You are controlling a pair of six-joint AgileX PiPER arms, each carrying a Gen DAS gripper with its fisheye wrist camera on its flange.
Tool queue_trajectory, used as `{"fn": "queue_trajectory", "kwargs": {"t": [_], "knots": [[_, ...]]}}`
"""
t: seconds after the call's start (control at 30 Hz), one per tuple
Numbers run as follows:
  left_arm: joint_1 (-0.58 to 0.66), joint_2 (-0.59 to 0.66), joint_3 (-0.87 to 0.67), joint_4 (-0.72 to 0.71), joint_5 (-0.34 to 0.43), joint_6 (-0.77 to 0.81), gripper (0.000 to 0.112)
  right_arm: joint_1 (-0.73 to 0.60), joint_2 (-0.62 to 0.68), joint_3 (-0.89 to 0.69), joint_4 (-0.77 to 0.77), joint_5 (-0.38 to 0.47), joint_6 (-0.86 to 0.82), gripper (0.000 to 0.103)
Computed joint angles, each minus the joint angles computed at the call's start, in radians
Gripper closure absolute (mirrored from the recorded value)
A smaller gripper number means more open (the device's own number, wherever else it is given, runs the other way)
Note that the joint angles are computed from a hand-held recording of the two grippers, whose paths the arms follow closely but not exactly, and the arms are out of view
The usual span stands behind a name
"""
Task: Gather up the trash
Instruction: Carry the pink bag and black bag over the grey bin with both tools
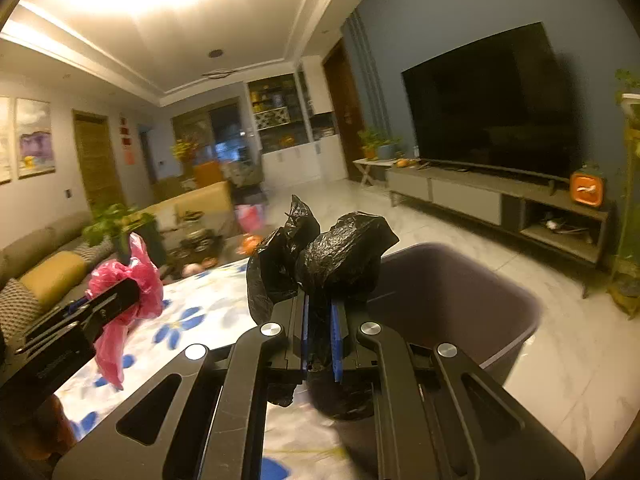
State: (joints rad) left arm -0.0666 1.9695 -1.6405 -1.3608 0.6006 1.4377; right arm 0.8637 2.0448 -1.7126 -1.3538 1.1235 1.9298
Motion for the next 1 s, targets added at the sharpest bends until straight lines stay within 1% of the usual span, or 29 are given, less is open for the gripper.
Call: {"fn": "queue_trajectory", "kwargs": {"t": [0.17,0.33,0.57,0.73,0.83,0.93,1.0], "knots": [[-0.078,0.039,-0.056,0.007,-0.013,-0.006,0.077,-0.021,-0.032,0.069,-0.016,0.020,0.038,0.093],[-0.141,0.083,-0.103,0.009,-0.045,0.009,0.077,-0.041,-0.040,0.105,-0.025,0.023,0.055,0.093],[-0.179,0.160,-0.217,0.091,-0.029,-0.100,0.077,-0.063,-0.037,0.113,-0.029,0.018,0.066,0.093],[-0.184,0.212,-0.304,0.145,0.004,-0.179,0.077,-0.070,-0.042,0.132,-0.035,0.017,0.085,0.093],[-0.190,0.223,-0.322,0.154,0.013,-0.190,0.077,-0.071,-0.034,0.109,-0.029,0.019,0.070,0.093],[-0.196,0.232,-0.329,0.145,0.014,-0.176,0.077,-0.076,-0.038,0.119,-0.035,0.015,0.076,0.093],[-0.198,0.246,-0.348,0.160,0.016,-0.195,0.077,-0.079,-0.037,0.118,-0.036,0.016,0.074,0.093]]}}
